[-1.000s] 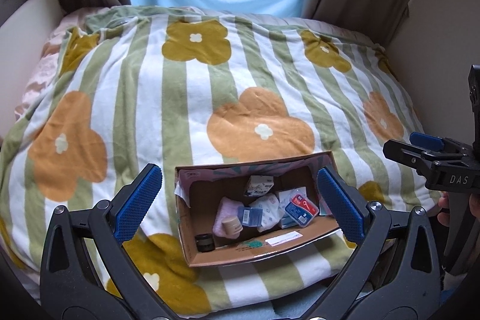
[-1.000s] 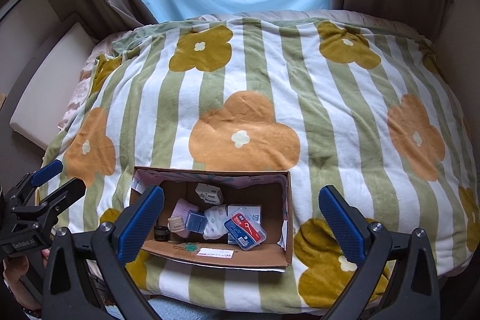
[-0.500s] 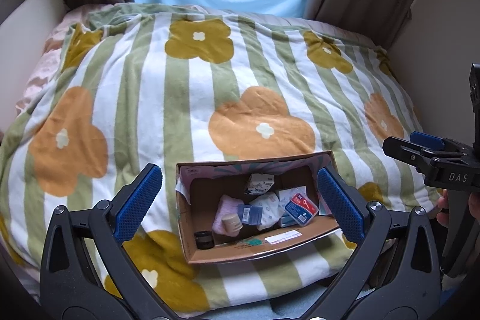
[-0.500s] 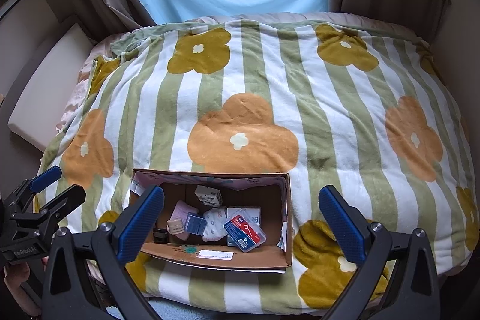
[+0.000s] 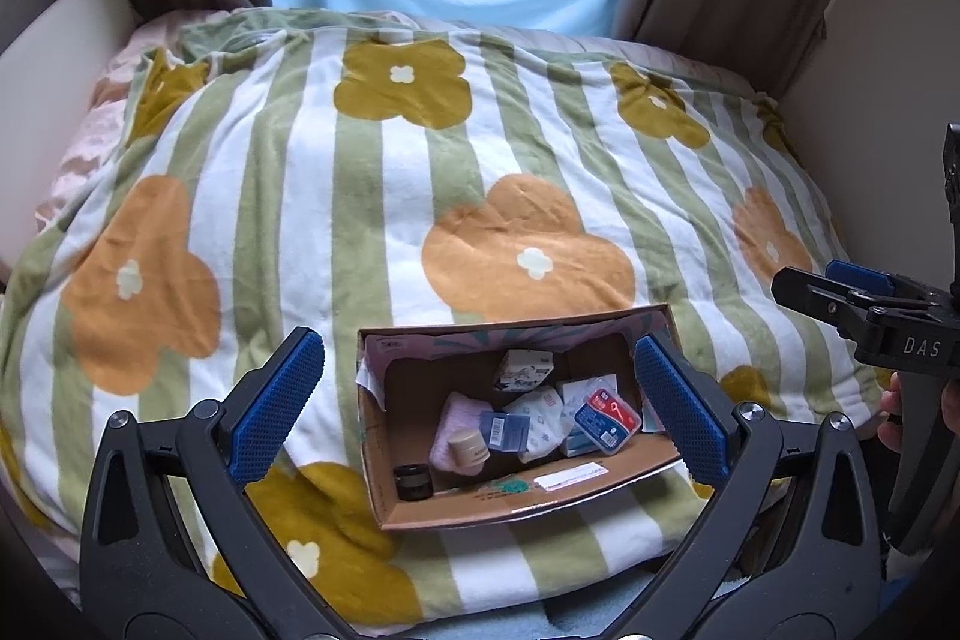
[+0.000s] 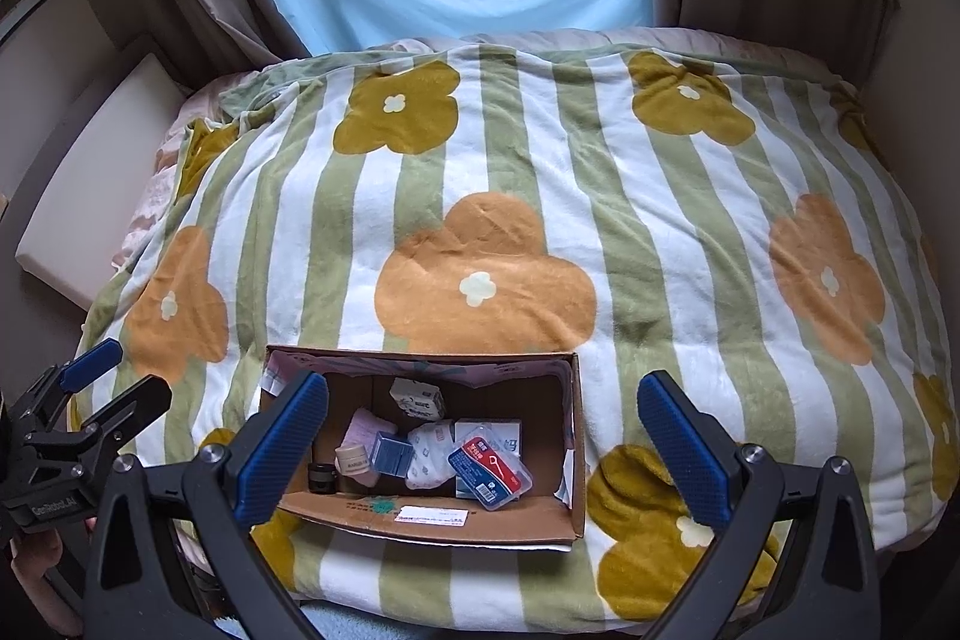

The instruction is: Organize objects

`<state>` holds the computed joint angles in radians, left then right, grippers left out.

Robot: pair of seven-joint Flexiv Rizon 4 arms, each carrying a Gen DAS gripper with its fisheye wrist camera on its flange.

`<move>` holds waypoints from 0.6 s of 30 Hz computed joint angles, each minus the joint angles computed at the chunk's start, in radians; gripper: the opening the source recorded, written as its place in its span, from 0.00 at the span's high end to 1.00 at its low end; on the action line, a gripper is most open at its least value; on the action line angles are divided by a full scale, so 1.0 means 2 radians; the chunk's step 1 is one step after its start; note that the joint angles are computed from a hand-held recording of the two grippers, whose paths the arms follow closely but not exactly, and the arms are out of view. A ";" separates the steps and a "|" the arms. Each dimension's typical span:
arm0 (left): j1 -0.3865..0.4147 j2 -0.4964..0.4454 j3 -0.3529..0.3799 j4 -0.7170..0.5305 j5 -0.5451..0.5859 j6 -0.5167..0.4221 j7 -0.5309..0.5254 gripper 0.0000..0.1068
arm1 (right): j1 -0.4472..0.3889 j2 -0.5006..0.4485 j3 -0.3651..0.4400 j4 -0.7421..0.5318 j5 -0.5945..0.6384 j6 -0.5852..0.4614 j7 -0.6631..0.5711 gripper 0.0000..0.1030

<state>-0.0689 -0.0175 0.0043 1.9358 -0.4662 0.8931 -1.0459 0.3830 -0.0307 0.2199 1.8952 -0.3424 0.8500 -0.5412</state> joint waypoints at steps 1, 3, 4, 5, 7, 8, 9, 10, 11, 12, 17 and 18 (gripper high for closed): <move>0.000 0.000 0.000 0.000 0.000 0.000 0.000 0.04 | 0.000 -0.001 -0.001 -0.003 0.000 -0.002 0.000 0.00; 0.000 0.000 0.000 0.000 0.001 -0.002 -0.001 0.04 | 0.000 -0.002 -0.001 -0.007 0.003 -0.004 -0.004 0.00; 0.000 0.000 0.000 -0.001 0.001 -0.001 -0.001 0.04 | 0.000 -0.002 -0.001 -0.006 0.001 -0.005 -0.003 0.00; 0.000 0.000 0.000 -0.001 0.000 -0.001 -0.001 0.04 | 0.000 -0.002 -0.002 -0.007 0.000 -0.006 -0.003 0.00; 0.000 -0.001 0.000 -0.001 -0.001 0.000 -0.001 0.04 | -0.001 -0.003 -0.003 -0.010 0.001 -0.006 -0.004 0.00; 0.000 -0.001 0.000 -0.001 0.000 0.001 -0.001 0.04 | -0.001 -0.003 -0.003 -0.012 0.001 -0.006 -0.005 0.00; -0.001 -0.001 -0.001 -0.001 -0.001 0.001 -0.001 0.04 | -0.002 -0.004 -0.004 -0.013 -0.001 -0.007 -0.004 0.00; -0.001 -0.002 -0.001 -0.002 0.000 0.001 -0.002 0.04 | -0.001 -0.004 -0.004 -0.013 -0.005 -0.006 0.000 0.00; -0.001 -0.001 -0.001 -0.001 0.000 0.003 -0.003 0.04 | -0.001 -0.005 -0.004 -0.014 -0.005 -0.006 -0.001 0.00; -0.001 -0.003 -0.002 -0.003 0.003 0.003 -0.007 0.04 | -0.001 -0.005 -0.003 -0.013 -0.007 -0.006 0.001 0.00; 0.000 -0.007 -0.001 -0.009 0.004 0.000 -0.010 0.04 | 0.000 -0.007 -0.004 -0.014 -0.014 -0.004 0.005 0.00; 0.001 -0.007 -0.001 -0.010 0.004 0.000 -0.010 0.04 | 0.000 -0.007 -0.004 -0.015 -0.016 -0.004 0.007 0.00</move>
<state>-0.0673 -0.0318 0.0016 1.9155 -0.4586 0.8931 -1.0657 0.3838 -0.0451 0.2117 1.8659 -0.3740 0.8417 -0.5278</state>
